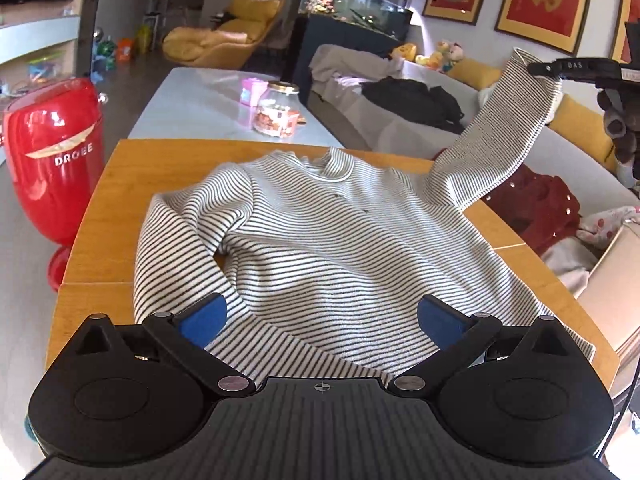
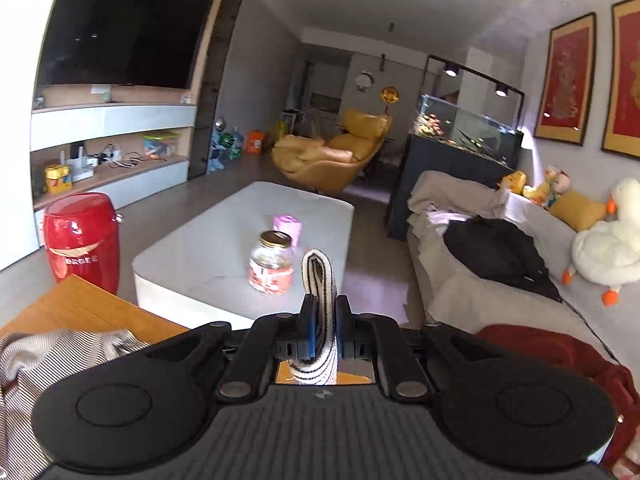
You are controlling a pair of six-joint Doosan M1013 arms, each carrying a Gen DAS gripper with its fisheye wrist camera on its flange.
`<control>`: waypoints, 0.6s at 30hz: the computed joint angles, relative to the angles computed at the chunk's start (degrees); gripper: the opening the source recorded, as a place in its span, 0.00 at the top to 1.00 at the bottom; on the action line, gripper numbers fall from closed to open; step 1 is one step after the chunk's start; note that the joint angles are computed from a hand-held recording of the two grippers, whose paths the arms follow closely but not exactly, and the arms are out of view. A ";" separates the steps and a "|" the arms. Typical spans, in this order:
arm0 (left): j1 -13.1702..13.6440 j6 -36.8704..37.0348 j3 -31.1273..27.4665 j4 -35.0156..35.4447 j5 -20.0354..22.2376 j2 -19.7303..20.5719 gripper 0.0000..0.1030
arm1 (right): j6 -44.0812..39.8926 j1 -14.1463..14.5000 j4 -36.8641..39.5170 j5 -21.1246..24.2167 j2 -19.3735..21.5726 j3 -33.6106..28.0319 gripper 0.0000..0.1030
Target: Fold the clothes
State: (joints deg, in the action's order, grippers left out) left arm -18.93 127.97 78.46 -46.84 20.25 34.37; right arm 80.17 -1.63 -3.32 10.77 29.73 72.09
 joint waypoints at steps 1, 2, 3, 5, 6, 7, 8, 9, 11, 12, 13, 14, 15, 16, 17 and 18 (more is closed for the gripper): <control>0.04 0.35 0.21 -0.35 -0.10 -0.12 0.00 | -6.53 0.68 5.97 0.03 0.71 -1.09 0.92; 0.08 0.71 0.43 -0.70 -0.21 -0.23 0.00 | -12.63 1.36 11.53 0.42 1.43 -2.20 0.92; 0.13 1.06 0.68 -1.04 -0.31 -0.38 0.00 | -18.85 2.02 17.29 1.19 2.13 -3.31 0.92; 0.28 1.26 1.30 -1.14 -0.37 -0.82 0.00 | -27.75 3.32 25.24 2.86 3.69 -5.71 0.92; 0.36 1.24 1.61 -1.05 -0.38 -1.04 0.00 | -30.80 3.96 27.85 3.74 4.53 -7.00 0.95; 0.42 1.17 1.93 -0.89 -0.49 -1.25 0.00 | -32.13 4.58 29.04 4.86 5.34 -8.31 0.96; 0.45 1.03 2.34 -0.61 -0.92 -1.45 0.00 | -32.52 5.12 29.53 5.99 6.05 -9.45 0.96; 0.52 0.95 2.79 -0.50 -1.41 -1.70 0.00 | -32.91 5.57 29.77 6.92 6.67 -10.45 0.96; 0.69 1.34 3.52 -1.21 -2.20 -2.12 0.00 | -32.64 6.65 28.62 8.11 7.97 -12.27 0.96; 0.82 1.94 3.85 -2.24 -2.43 -2.27 0.00 | -32.31 7.19 28.21 8.92 8.49 -12.96 0.96; 0.96 2.58 4.19 -3.29 -2.67 -2.42 0.00 | -32.10 7.55 28.04 9.60 8.88 -13.51 0.96; 1.08 3.12 4.47 -4.21 -2.86 -2.55 0.00 | -31.70 7.85 27.73 9.77 8.93 -13.53 0.96; 1.21 3.38 4.67 -4.76 -2.99 -2.63 0.00 | -31.32 8.15 27.43 9.94 8.98 -13.56 0.96; 1.32 3.49 4.83 -5.12 -3.09 -2.69 0.00 | -30.97 8.42 27.21 10.12 9.01 -13.58 0.96; 1.39 3.27 4.93 -5.08 -3.17 -2.72 0.00 | -30.88 8.45 27.50 10.37 8.95 -13.47 0.96; 1.45 3.06 5.02 -5.05 -3.24 -2.74 0.00 | -30.80 8.48 27.80 10.62 8.89 -13.35 0.96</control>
